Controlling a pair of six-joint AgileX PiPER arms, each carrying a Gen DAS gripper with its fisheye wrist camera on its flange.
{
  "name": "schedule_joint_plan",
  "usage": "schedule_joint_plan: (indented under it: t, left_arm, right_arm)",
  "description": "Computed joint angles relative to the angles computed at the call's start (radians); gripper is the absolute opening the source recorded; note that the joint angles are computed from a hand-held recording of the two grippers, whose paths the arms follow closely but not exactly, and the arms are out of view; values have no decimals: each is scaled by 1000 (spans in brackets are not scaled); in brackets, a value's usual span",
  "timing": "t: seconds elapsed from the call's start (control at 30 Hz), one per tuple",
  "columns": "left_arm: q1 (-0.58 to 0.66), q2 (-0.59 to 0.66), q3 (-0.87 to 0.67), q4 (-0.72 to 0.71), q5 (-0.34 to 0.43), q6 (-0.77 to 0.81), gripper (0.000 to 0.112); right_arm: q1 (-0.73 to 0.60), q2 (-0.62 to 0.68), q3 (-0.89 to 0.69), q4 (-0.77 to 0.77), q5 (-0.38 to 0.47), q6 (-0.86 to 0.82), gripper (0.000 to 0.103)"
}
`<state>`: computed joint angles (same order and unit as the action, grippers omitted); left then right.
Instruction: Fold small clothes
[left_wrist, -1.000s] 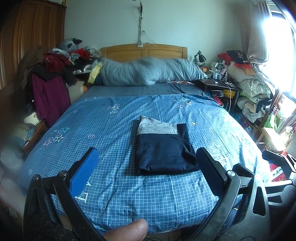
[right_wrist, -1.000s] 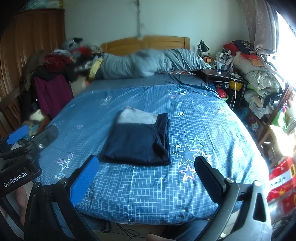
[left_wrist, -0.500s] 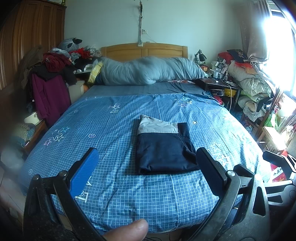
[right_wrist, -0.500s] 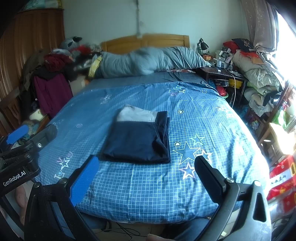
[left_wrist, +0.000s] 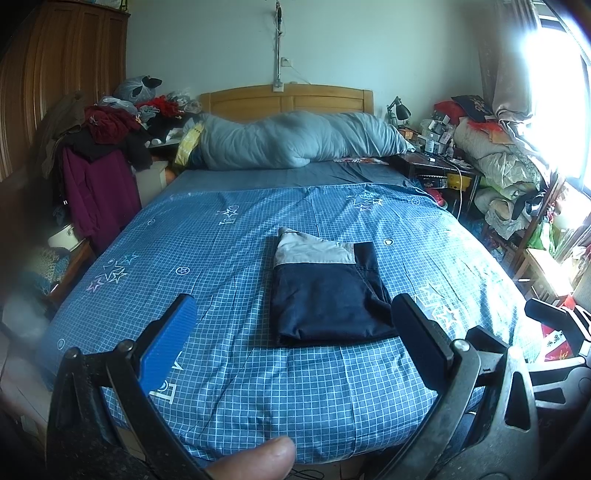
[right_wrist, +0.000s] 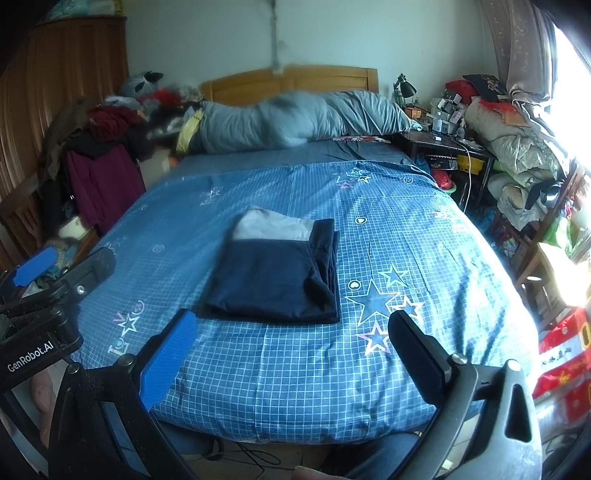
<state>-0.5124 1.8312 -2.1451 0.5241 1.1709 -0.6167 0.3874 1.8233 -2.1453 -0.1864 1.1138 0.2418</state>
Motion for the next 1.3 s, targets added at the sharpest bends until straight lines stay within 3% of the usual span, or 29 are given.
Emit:
schedule_joint_plan:
  t: [1.0,1.3]
  left_arm:
    - [18,12,-7,-14,-4,21,103]
    - [24,-5,20,-12,-27,14,103]
  right_arm:
    - [-6,8,-6,0,0,-3,103]
    - [16,-5,6,-52,-39,29,103]
